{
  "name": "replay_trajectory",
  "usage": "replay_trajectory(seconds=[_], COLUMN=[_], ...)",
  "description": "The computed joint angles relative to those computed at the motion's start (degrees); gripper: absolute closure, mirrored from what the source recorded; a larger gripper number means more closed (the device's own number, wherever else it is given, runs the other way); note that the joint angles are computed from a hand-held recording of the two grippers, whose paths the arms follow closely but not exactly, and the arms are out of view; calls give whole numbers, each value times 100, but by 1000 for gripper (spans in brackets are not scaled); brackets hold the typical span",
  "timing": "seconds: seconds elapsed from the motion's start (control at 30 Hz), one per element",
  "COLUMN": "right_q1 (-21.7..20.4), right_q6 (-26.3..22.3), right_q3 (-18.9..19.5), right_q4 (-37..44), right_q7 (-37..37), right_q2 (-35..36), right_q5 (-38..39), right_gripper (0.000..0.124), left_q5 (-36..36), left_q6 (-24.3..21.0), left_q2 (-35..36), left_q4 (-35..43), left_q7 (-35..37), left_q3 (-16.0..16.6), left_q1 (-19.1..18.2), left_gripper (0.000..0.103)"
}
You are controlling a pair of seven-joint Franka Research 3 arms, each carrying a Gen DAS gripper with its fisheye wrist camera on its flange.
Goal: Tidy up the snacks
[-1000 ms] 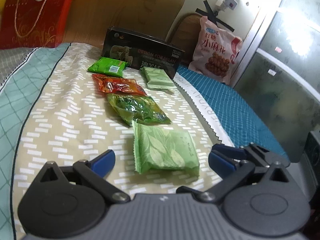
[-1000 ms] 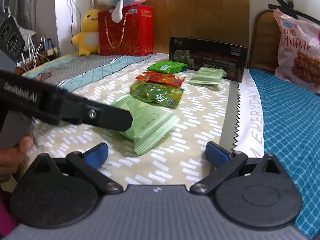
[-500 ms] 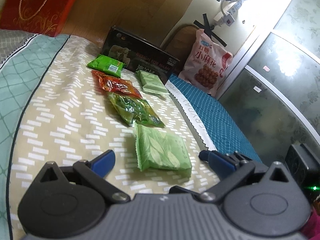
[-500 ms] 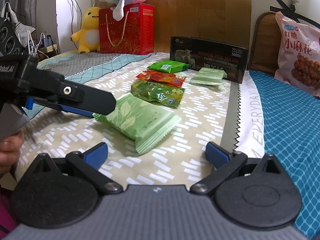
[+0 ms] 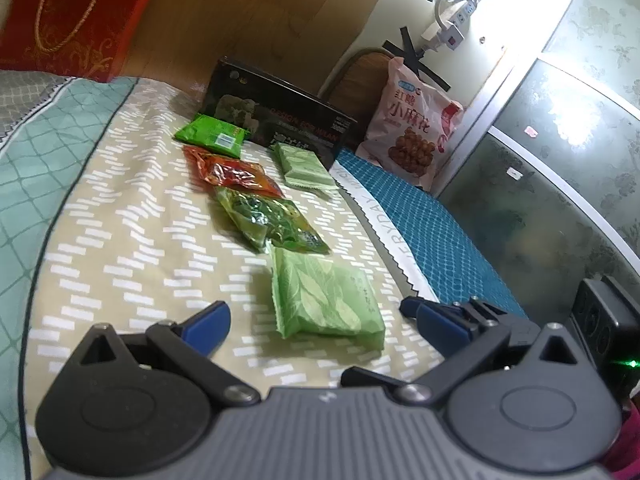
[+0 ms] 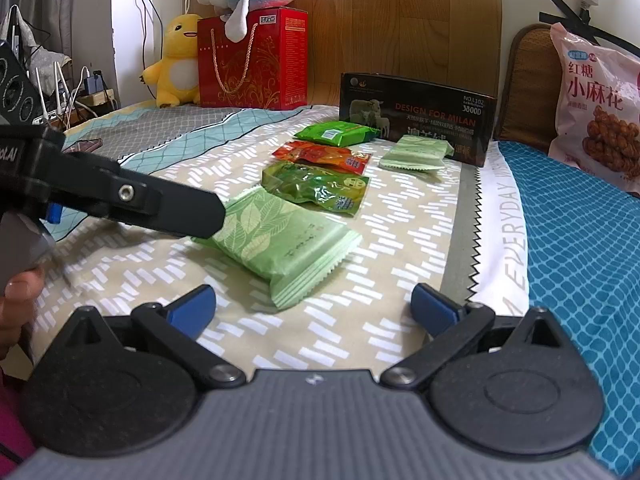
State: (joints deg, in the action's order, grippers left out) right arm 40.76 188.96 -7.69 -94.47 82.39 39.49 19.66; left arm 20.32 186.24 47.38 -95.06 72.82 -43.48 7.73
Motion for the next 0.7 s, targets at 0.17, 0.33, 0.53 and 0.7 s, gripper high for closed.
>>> replay_trajectory(seconds=[0.17, 0.33, 0.53, 0.7], right_q1=[-70, -233, -516, -791], right_q6=[37, 84, 190, 275], right_q3=[93, 299, 647, 975], right_q4=[-34, -73, -128, -156], right_q7=[-38, -131, -255, -327], right_q2=[-27, -60, -91, -100], right_q5=[-5, -38, -54, -65], right_gripper=[21, 21, 21, 21], left_q5=[-15, 241, 211, 176], left_q6=[412, 357, 233, 164], left_q2=[-409, -559, -587, -601], left_q4=[-216, -276, -235, -177], left_q7=[-438, -746, -886, -875], left_q3=[640, 864, 1040, 1153], left_q1=[-333, -376, -518, -646], left_gripper=[0, 0, 0, 0])
